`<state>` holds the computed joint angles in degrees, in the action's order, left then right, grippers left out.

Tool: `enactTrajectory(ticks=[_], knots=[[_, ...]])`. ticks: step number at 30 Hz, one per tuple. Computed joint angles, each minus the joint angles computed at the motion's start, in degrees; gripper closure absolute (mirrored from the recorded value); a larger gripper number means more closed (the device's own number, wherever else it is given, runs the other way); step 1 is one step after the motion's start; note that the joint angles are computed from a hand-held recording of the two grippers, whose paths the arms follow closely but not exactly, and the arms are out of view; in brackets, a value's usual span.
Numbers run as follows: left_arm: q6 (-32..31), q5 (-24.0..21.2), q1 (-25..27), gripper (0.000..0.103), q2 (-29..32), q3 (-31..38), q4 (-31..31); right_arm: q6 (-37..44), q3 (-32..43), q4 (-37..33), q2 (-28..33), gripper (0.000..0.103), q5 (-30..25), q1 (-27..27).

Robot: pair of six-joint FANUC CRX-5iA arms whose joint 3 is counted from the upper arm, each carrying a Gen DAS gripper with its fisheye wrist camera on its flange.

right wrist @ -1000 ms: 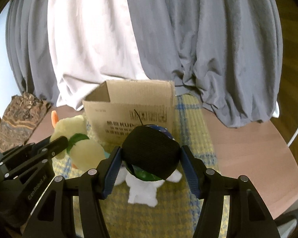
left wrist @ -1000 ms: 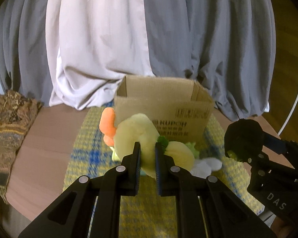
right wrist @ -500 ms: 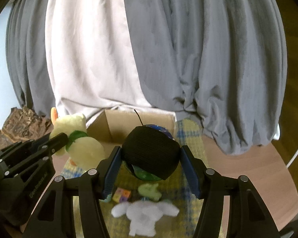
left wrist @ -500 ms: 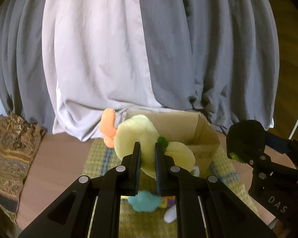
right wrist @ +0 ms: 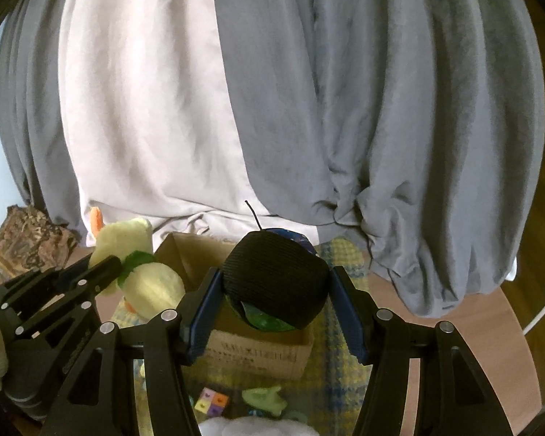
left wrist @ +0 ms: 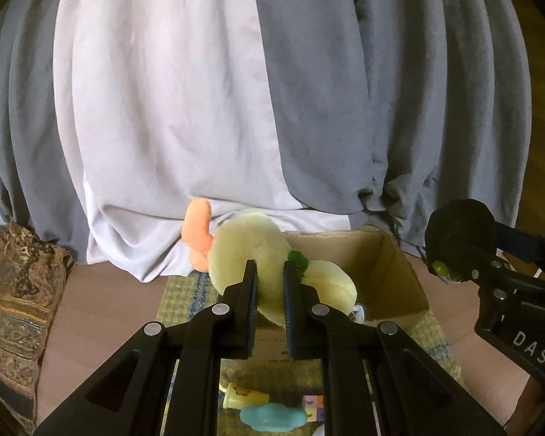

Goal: Organize objects
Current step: 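Carry the black ball and yellow duck over the cardboard box with both grippers, then open both grippers to drop the ball and duck into the box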

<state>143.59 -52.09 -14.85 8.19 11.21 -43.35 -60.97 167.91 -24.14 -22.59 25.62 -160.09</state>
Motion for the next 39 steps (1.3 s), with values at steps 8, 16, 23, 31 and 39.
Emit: enactTrajectory(ticks=[8,16,23,31,39], knots=[[-4.1,2.3,3.1,0.089,2.0,1.6,3.2,-6.0,-9.9,5.5,-6.0,0.043,6.1,0.5],[-8.2,3.8,5.7,0.088,3.8,2.4,7.6,-8.1,-17.2,7.2,-10.6,0.042,11.1,0.8],[-7.0,0.7,4.9,0.062,4.6,3.8,5.8,-9.2,-16.3,7.3,-9.9,0.026,9.1,0.6],[-2.6,-2.9,2.5,0.028,3.9,4.3,0.7,-10.4,-14.4,7.9,-8.5,0.014,8.7,0.4],[0.8,-6.2,0.5,0.020,3.1,3.4,-1.9,-11.6,-10.5,8.8,-5.9,0.012,7.8,0.1]])
